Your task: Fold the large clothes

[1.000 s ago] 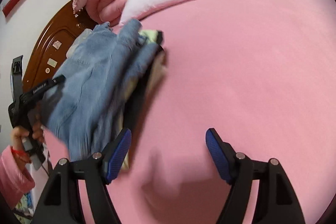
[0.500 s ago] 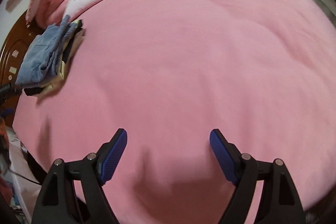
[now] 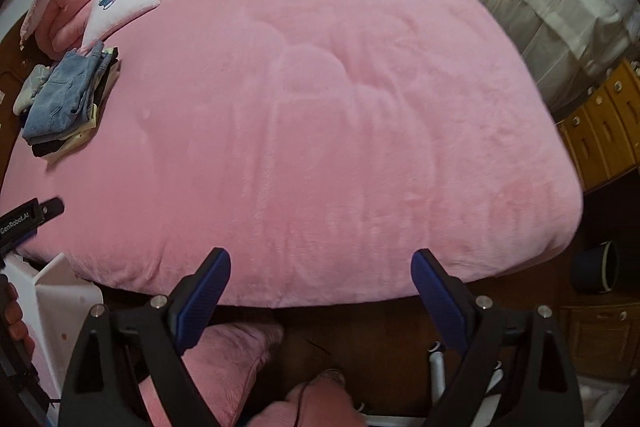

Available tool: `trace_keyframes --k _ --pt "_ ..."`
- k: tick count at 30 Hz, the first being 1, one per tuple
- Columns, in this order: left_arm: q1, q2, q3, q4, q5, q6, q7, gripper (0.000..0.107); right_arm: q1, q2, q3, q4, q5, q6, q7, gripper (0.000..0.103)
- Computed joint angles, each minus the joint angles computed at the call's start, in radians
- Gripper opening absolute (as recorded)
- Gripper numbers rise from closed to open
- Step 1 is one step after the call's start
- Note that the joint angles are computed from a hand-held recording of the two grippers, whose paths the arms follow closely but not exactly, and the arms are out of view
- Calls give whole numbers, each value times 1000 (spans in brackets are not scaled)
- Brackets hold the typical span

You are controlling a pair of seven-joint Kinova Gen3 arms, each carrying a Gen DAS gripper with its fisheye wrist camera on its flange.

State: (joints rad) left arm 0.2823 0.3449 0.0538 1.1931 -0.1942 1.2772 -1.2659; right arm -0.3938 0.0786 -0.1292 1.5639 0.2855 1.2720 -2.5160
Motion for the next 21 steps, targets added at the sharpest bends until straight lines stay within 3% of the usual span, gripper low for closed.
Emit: trace_keyframes --k 4,6,8,11,14,17,21 --pt "-91 19 162 -117 27 75 -154 75 13 14 12 -96 -59 69 -21 93" --pt "-106 25 191 -163 22 78 -235 75 12 12 15 -120 -60 64 -68 93" --pt "-71 41 146 -220 33 72 -294 75 10 8 16 -139 -47 25 -114 93" --pt "-11 104 29 -354 85 139 -318 75 21 40 23 -198 -79 27 -107 93" --pt "-12 161 11 -475 109 220 -303 75 23 56 24 -241 -87 32 -91 93" --pt "14 160 -6 -486 88 220 -304 75 -3 69 26 -274 -30 46 -67 94" --pt "39 133 -12 -455 82 204 -258 76 -8 88 42 -314 -39 79 -16 94"
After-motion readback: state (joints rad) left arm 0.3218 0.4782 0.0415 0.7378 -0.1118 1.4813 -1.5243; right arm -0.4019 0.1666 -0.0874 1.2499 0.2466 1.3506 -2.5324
